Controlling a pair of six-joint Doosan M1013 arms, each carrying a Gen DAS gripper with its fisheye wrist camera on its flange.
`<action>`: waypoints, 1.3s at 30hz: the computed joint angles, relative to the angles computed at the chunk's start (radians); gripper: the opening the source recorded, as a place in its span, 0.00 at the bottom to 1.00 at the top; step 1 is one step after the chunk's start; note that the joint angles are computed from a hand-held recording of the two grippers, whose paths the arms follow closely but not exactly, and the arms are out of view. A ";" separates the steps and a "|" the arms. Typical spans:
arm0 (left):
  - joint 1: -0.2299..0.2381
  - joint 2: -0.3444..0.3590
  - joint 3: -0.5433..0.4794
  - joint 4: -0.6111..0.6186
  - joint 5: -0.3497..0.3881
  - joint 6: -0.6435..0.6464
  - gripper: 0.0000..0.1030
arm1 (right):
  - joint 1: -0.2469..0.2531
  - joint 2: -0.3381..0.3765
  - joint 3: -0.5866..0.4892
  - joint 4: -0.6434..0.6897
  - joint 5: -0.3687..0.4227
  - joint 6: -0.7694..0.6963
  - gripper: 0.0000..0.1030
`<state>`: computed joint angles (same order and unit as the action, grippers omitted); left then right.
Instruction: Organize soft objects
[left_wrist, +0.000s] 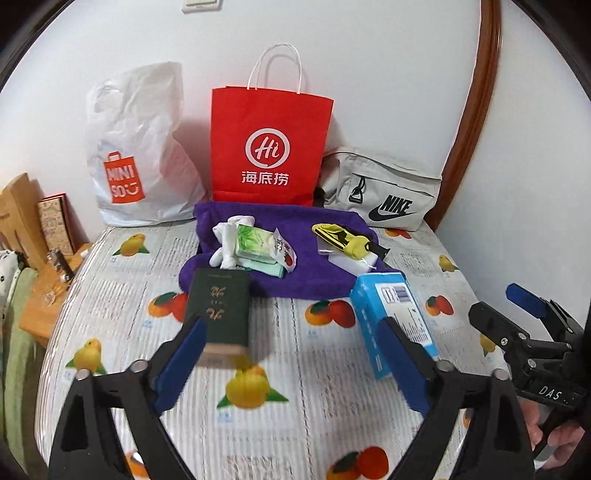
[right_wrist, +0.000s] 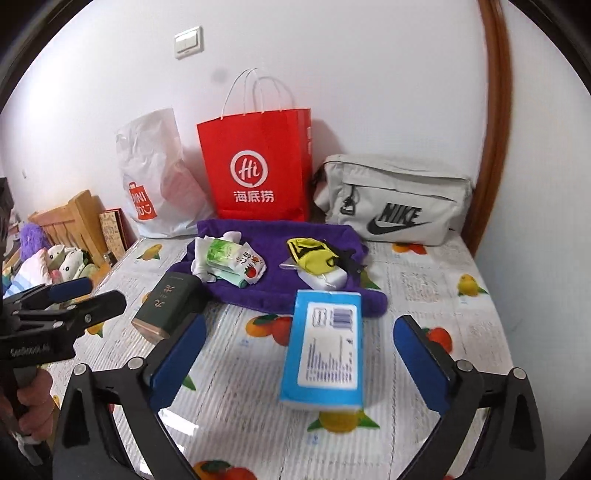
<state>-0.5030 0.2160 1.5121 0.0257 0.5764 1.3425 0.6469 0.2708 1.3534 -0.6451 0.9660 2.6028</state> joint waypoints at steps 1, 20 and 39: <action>-0.010 -0.012 0.015 0.050 -0.008 -0.051 0.96 | 0.007 -0.008 0.008 -0.009 0.002 0.018 0.98; -0.096 -0.123 0.154 0.390 -0.033 -0.372 0.97 | 0.098 -0.078 0.095 -0.084 0.111 0.169 0.98; -0.098 -0.140 0.174 0.387 -0.040 -0.383 0.97 | 0.121 -0.083 0.095 -0.112 0.120 0.176 0.98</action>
<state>-0.6008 0.0763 1.6864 0.4129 0.5365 0.9592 0.7683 0.1879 1.4480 -0.7574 1.0863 2.7785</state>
